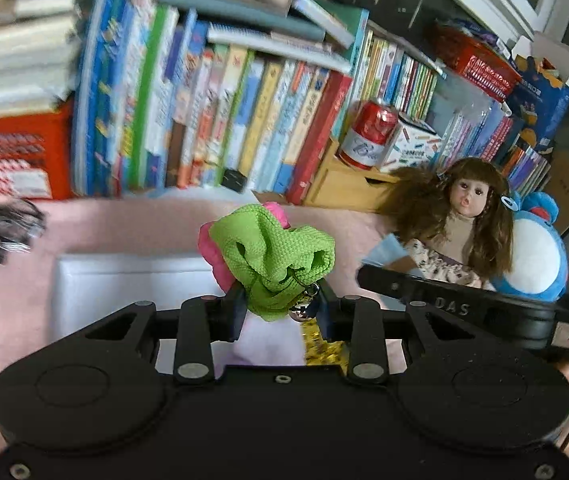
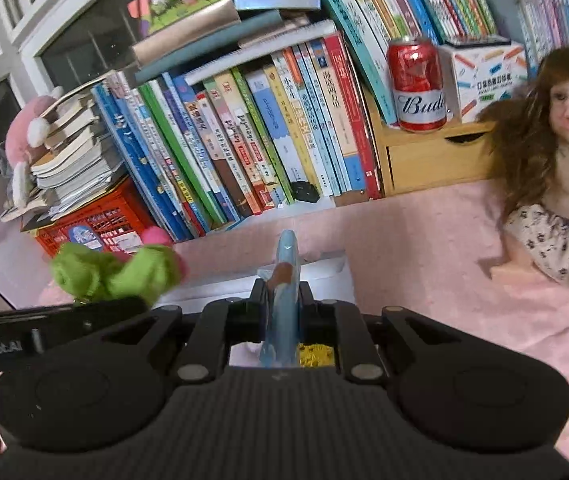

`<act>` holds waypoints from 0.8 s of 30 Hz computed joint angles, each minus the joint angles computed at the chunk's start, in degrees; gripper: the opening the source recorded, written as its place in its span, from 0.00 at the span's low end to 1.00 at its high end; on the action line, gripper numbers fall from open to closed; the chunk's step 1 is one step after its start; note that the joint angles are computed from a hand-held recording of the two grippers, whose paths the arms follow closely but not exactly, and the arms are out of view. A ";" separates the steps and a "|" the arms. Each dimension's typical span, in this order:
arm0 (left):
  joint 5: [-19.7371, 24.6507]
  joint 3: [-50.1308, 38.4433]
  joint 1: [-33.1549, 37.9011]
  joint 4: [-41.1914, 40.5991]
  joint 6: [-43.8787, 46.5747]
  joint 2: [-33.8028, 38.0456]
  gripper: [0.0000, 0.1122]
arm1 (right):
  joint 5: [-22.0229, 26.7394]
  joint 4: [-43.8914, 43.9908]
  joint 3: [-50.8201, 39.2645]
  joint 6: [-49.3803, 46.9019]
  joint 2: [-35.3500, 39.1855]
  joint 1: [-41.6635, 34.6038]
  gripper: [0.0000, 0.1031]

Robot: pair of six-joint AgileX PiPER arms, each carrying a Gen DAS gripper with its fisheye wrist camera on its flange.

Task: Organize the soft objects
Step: 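Carry the green cloth over the tray with the left tool while the right tool carries the blue packet there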

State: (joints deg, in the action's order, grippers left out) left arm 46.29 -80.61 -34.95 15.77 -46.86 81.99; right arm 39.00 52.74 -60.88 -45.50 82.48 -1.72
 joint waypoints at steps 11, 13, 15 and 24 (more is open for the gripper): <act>-4.45 -6.82 7.40 -12.41 10.33 14.54 0.29 | -1.22 6.61 -5.55 -5.45 13.04 0.33 0.18; -4.71 -7.31 8.37 -14.15 11.18 16.11 0.29 | -2.02 5.81 -6.51 -4.59 14.91 1.12 0.18; -5.31 -7.37 9.25 -16.29 12.71 17.27 0.29 | -2.65 5.95 -7.06 -5.11 16.42 1.66 0.19; -4.94 -8.26 9.99 -19.31 16.10 20.71 0.29 | -3.69 8.34 -8.93 -7.14 21.44 2.25 0.19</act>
